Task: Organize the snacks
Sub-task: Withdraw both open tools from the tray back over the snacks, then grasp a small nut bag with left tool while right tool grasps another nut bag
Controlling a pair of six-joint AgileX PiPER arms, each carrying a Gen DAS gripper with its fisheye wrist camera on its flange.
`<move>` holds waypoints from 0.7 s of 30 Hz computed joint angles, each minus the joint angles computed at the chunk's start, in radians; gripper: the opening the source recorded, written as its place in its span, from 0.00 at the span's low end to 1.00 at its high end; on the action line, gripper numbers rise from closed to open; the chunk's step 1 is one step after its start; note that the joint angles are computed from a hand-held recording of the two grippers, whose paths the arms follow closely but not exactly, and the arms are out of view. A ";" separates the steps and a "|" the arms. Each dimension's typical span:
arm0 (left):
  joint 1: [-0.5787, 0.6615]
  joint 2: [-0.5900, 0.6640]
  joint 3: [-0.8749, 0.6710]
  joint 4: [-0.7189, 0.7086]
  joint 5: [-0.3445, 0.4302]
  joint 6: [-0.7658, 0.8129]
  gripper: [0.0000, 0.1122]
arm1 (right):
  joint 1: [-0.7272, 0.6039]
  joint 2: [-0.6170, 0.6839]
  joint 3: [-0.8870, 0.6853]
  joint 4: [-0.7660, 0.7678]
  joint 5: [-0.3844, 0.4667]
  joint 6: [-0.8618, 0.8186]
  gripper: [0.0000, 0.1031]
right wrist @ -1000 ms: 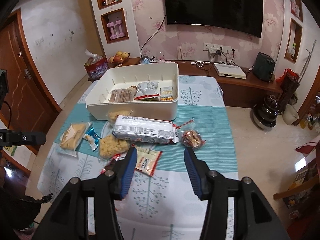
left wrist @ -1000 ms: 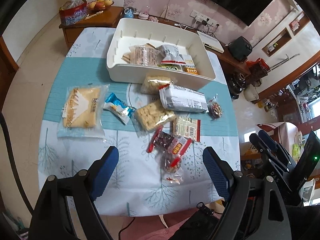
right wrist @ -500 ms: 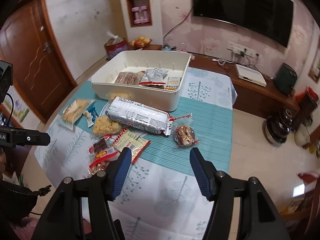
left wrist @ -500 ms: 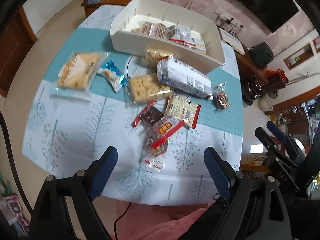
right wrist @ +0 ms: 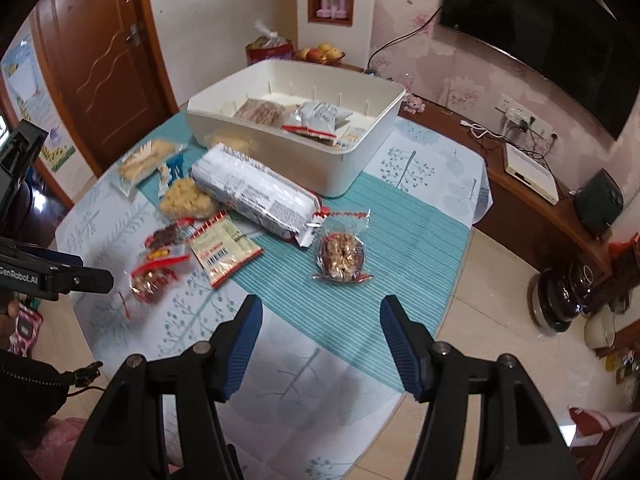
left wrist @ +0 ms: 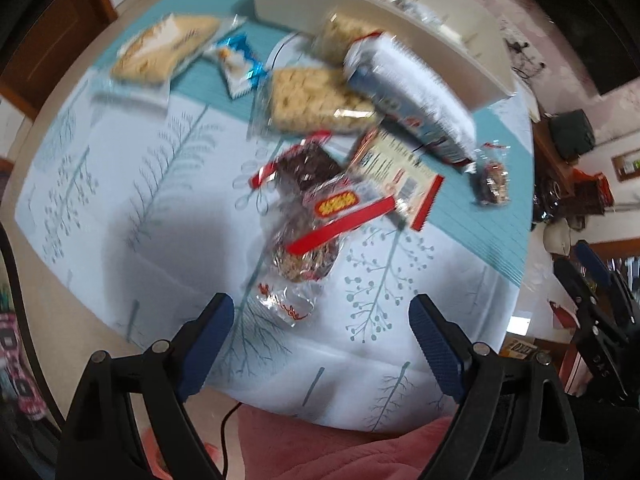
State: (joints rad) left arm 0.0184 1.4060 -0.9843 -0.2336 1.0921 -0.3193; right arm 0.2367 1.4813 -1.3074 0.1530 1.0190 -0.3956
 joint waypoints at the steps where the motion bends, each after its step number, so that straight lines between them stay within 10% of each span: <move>1: -0.002 0.010 0.015 0.000 -0.015 -0.015 0.79 | -0.005 0.010 -0.002 0.005 -0.001 -0.014 0.60; 21: -0.030 0.109 0.200 0.010 -0.311 -0.140 0.79 | 0.001 0.192 0.042 -0.036 -0.286 -0.091 0.60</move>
State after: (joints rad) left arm -0.0115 1.5148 -0.7844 -0.2238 0.7814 -0.4595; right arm 0.2379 1.6732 -1.2657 0.1172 0.7329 -0.4868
